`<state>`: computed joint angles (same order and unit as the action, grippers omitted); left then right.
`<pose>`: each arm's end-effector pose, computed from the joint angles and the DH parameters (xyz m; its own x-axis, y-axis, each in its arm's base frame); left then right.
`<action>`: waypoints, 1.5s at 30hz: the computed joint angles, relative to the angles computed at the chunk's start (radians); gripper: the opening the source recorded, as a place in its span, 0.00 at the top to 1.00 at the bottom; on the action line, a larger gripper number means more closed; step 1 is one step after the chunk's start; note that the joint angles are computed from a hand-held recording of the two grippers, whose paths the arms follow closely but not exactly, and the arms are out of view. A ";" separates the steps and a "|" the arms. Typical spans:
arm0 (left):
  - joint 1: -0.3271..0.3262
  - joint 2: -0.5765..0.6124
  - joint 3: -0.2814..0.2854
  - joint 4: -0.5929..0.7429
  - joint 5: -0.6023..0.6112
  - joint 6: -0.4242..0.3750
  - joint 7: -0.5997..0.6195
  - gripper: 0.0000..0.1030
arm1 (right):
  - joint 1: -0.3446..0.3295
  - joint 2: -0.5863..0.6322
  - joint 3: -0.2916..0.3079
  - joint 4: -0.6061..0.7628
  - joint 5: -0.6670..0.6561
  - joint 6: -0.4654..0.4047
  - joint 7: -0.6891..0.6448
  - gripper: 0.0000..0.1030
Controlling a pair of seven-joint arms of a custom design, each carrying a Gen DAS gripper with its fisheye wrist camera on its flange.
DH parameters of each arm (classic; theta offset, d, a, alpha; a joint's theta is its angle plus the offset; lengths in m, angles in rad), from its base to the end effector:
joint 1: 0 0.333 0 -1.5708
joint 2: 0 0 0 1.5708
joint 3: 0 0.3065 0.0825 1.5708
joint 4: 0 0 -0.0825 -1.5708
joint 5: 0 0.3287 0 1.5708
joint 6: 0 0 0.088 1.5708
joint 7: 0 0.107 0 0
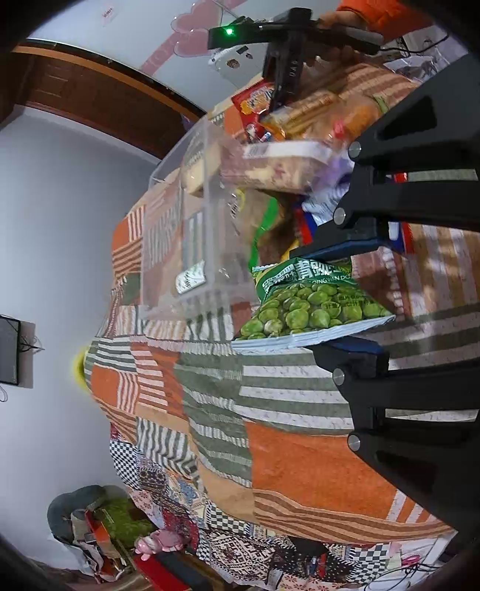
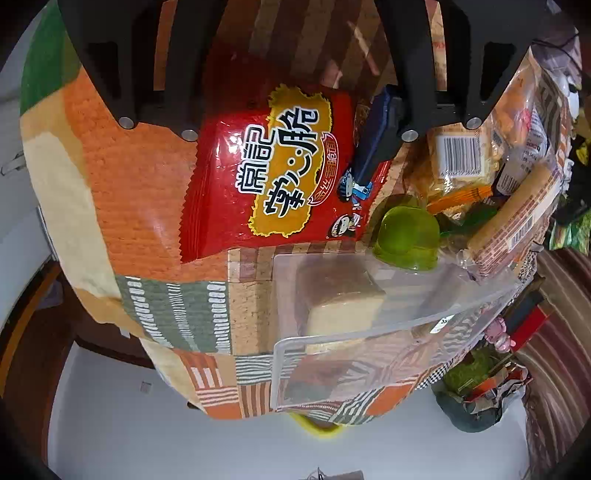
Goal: Organize snacks
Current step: 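Lower the pea bag and red chip bag into the clear box, opening both tools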
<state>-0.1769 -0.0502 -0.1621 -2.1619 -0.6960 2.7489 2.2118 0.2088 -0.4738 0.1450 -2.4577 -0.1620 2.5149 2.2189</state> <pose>0.4995 -0.1500 0.5029 -0.4639 -0.8659 0.1871 -0.7141 0.2405 -0.6575 0.3711 0.1462 0.5369 -0.1503 -0.9810 -0.1226 -0.8363 0.1923 -0.5134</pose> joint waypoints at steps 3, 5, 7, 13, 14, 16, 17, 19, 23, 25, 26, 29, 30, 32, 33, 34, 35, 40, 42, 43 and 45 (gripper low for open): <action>-0.006 -0.002 -0.005 0.018 -0.004 0.006 -0.002 0.65 | 0.007 -0.036 -0.012 -0.015 0.016 0.017 -0.005 0.67; -0.011 0.001 -0.009 0.034 -0.004 0.010 -0.011 0.65 | 0.007 -0.057 -0.018 -0.017 0.026 0.023 -0.014 0.73; -0.017 0.006 -0.014 0.052 -0.009 0.011 -0.014 0.65 | -0.011 -0.068 -0.003 -0.006 0.005 0.015 -0.016 0.75; -0.032 0.026 -0.029 0.109 -0.008 0.014 -0.019 0.65 | -0.030 -0.115 0.008 0.000 -0.021 0.009 -0.023 0.79; -0.033 0.031 -0.031 0.119 -0.006 0.014 -0.020 0.65 | -0.039 -0.124 0.016 0.005 -0.032 0.007 -0.020 0.79; -0.035 0.046 -0.038 0.147 0.004 0.012 -0.033 0.65 | -0.052 -0.127 0.025 0.019 -0.050 0.011 -0.017 0.79; -0.035 0.051 -0.041 0.155 0.005 0.013 -0.035 0.65 | -0.055 -0.131 0.026 0.026 -0.057 0.016 -0.018 0.79; -0.036 0.067 -0.049 0.181 0.024 0.020 -0.050 0.65 | -0.061 -0.134 0.026 0.037 -0.066 0.027 -0.021 0.79; -0.033 0.104 -0.063 0.238 0.050 0.016 -0.074 0.65 | -0.084 -0.112 0.033 0.070 -0.091 0.077 -0.020 0.79; -0.034 0.128 -0.071 0.271 0.083 0.018 -0.103 0.65 | -0.090 -0.102 0.035 0.080 -0.099 0.101 -0.017 0.79; -0.033 0.139 -0.075 0.282 0.096 0.022 -0.113 0.65 | -0.096 -0.088 0.038 0.092 -0.105 0.118 -0.014 0.79; -0.031 0.173 -0.087 0.323 0.141 0.025 -0.146 0.65 | -0.109 -0.043 0.044 0.120 -0.122 0.163 -0.008 0.79; -0.032 0.189 -0.089 0.341 0.163 0.026 -0.163 0.65 | -0.114 -0.028 0.048 0.128 -0.129 0.175 -0.003 0.79; -0.031 0.213 -0.096 0.365 0.197 0.025 -0.188 0.65 | -0.117 0.017 0.049 0.154 -0.138 0.200 0.003 0.79; -0.032 0.229 -0.097 0.383 0.221 0.021 -0.207 0.65 | -0.110 0.042 0.042 0.168 -0.134 0.211 -0.002 0.79; -0.034 0.245 -0.098 0.399 0.245 0.017 -0.226 0.65 | -0.107 0.056 0.041 0.175 -0.135 0.217 0.001 0.79; -0.034 0.258 -0.101 0.412 0.263 0.014 -0.240 0.65 | -0.106 0.083 0.041 0.192 -0.138 0.226 0.004 0.79; -0.037 0.333 -0.108 0.494 0.353 -0.027 -0.316 0.65 | -0.063 0.194 0.010 0.264 -0.112 0.244 -0.022 0.79; -0.036 0.363 -0.111 0.531 0.376 -0.051 -0.338 0.65 | -0.050 0.233 0.004 0.290 -0.114 0.239 -0.031 0.79; -0.038 0.380 -0.110 0.551 0.393 -0.060 -0.355 0.65 | -0.039 0.246 -0.004 0.299 -0.106 0.235 -0.043 0.79; -0.042 0.405 -0.107 0.579 0.423 -0.072 -0.378 0.65 | -0.015 0.288 -0.018 0.326 -0.081 0.231 -0.070 0.79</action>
<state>-0.2190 0.3548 -0.2693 -1.5834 -0.2729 2.6767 1.8336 0.1935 -0.1857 0.1271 -2.1322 -0.2433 2.7456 2.1490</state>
